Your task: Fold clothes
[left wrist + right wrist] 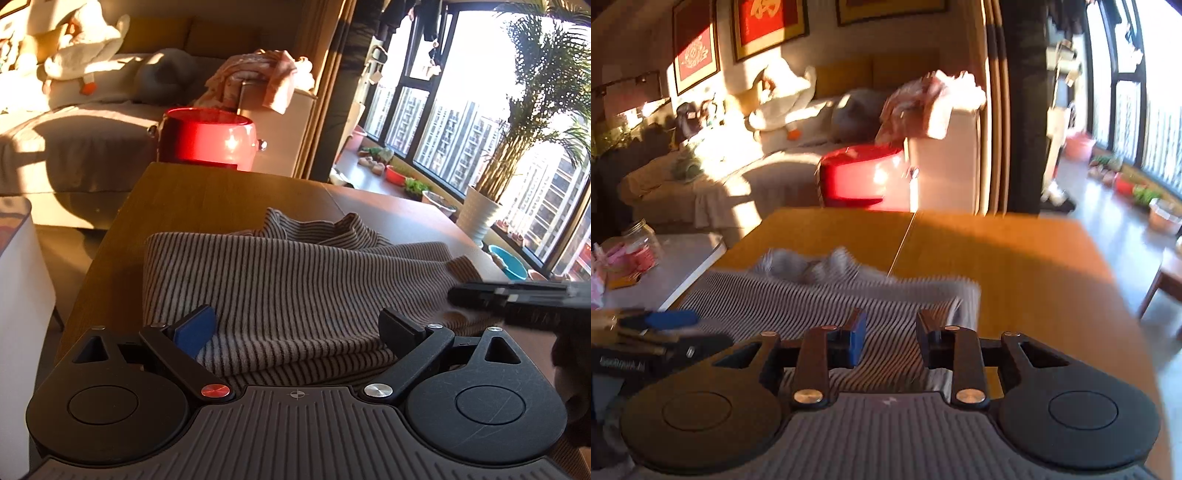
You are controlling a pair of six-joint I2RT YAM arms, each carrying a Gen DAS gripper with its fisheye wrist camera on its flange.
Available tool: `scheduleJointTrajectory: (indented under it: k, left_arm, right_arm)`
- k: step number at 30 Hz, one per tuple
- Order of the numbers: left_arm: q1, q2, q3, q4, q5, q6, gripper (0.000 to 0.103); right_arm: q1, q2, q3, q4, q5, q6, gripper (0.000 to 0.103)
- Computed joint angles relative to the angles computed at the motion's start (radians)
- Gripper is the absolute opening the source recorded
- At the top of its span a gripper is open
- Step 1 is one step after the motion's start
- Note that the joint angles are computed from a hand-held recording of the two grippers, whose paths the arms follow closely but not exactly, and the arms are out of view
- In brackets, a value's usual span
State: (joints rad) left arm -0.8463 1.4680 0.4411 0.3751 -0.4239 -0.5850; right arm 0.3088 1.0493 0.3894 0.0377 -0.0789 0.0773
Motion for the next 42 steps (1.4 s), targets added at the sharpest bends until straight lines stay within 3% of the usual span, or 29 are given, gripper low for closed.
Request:
scheduleJointTrajectory:
  k: [2,8,17,27,42]
  left_arm:
    - [0.005,0.041,0.036,0.003,0.009,0.011,0.098]
    - [0.022,0.147,0.119,0.052,0.043,0.015,0.098]
    - [0.027,0.214,0.180,0.070,0.060,0.022,0.098]
    - [0.035,0.215,0.171,0.091,0.072,0.021,0.099]
    - [0.031,0.283,0.266,0.050,0.056,0.020,0.100]
  right_arm:
    - [0.020,0.048,-0.063,0.128,0.056,-0.061,0.029]
    - [-0.032,0.139,-0.038,0.209,0.098,-0.144,0.028]
    - [-0.120,0.176,-0.019,0.231,0.050,-0.190,0.029]
    - [-0.112,0.171,-0.023,0.230,0.061,-0.199,0.030]
    - [-0.149,0.217,0.004,0.251,0.040,-0.234,0.031]
